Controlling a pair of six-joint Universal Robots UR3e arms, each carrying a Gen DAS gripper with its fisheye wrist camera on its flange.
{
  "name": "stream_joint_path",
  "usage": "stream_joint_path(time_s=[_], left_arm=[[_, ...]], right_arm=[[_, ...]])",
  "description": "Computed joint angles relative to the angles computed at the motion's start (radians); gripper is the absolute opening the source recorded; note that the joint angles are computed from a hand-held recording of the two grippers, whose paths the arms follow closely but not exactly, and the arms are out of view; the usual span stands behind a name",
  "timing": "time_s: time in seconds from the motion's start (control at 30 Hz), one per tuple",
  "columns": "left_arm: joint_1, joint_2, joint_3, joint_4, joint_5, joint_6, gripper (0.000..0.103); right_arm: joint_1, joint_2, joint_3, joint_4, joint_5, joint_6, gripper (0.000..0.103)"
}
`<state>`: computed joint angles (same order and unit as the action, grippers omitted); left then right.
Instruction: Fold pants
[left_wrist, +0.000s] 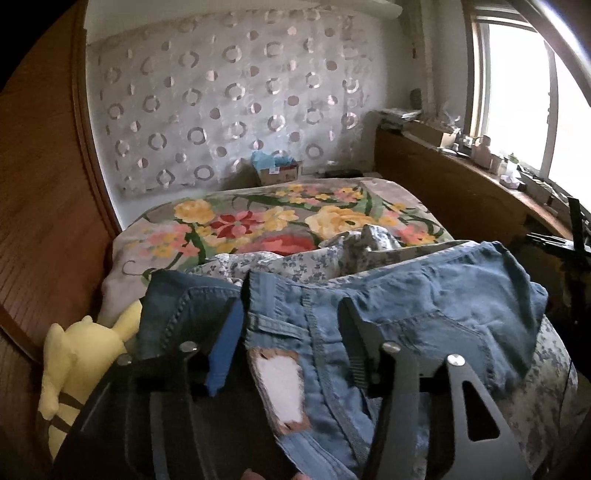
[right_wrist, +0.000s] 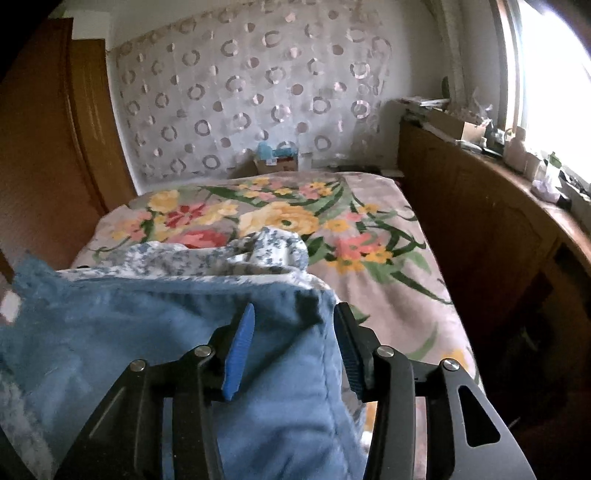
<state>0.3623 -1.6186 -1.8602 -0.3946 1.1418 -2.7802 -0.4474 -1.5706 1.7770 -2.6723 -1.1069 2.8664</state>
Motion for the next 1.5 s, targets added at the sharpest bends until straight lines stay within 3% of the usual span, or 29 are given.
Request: stream_joint_path(time_s=[0.13, 0.27, 0.43, 0.7, 0.87, 1.07, 1.5], left_arm=[[0.002, 0.073, -0.074, 0.011, -0.021, 0.01, 0.065], [0.003, 0.141, -0.135, 0.019, -0.027, 0.018, 0.079], [0.014, 0.212, -0.204, 0.025, -0.032, 0.033, 0.08], [0.073, 0.317, -0.32, -0.009, -0.09, 0.063, 0.08], [0.119, 0.382, -0.4, -0.038, -0.138, 0.1, 0.08], [0.13, 0.401, -0.463, -0.037, -0.113, 0.136, 0.08], [0.227, 0.415, -0.558, -0.03, -0.132, 0.179, 0.08]], right_arm=[[-0.087, -0.157, 0.13, 0.047, 0.106, -0.054, 0.048], [-0.191, -0.319, 0.258, 0.126, 0.217, -0.138, 0.052], [-0.308, -0.483, 0.37, 0.262, 0.318, -0.239, 0.059], [-0.403, -0.615, 0.409, 0.501, 0.35, -0.354, 0.059], [-0.363, -0.54, 0.416, 0.453, 0.303, -0.319, 0.06], [-0.259, -0.356, 0.367, 0.295, 0.2, -0.196, 0.06], [-0.142, -0.089, 0.212, 0.142, 0.094, -0.019, 0.062]])
